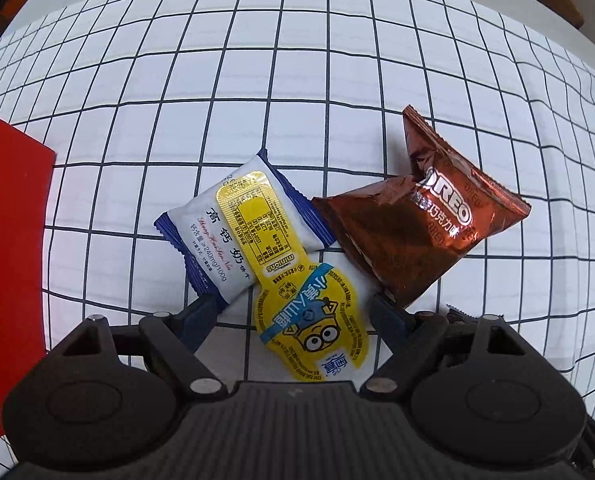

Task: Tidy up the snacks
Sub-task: 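Grasp the black wrapped snack with the right tool while the left tool reaches the yellow milk candy, then grasp the yellow Minion milk candy with the left tool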

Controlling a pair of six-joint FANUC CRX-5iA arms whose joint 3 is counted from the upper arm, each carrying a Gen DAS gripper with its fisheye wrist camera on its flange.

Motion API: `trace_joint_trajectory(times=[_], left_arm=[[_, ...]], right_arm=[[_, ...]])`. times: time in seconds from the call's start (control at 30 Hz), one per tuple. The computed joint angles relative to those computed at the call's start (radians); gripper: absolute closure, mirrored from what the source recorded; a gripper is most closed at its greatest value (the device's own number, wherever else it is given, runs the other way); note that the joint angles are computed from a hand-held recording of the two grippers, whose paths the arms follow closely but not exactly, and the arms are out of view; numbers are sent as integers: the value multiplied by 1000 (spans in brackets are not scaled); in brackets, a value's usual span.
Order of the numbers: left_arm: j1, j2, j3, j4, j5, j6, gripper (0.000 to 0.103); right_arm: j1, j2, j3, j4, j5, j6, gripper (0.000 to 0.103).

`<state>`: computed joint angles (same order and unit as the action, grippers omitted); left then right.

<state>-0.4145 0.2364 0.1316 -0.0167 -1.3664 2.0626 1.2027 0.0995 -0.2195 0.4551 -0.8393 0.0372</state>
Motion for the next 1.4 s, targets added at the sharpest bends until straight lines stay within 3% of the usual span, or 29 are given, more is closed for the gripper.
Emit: trace_joint_trajectory(times=[0.33, 0.63, 0.93, 1.4], left_arm=[[-18, -23, -30, -23, 15, 1, 51], [41, -109, -154, 40, 60, -32, 52], [110, -261, -303, 73, 90, -97, 52], [172, -443, -362, 115, 42, -206, 52]], right_arm=[[12, -2, -6, 21, -20, -34, 75], [32, -10, -9, 31, -49, -59, 75], [66, -28, -15, 57, -62, -96, 75], [131, 6, 57, 92, -135, -145, 75]])
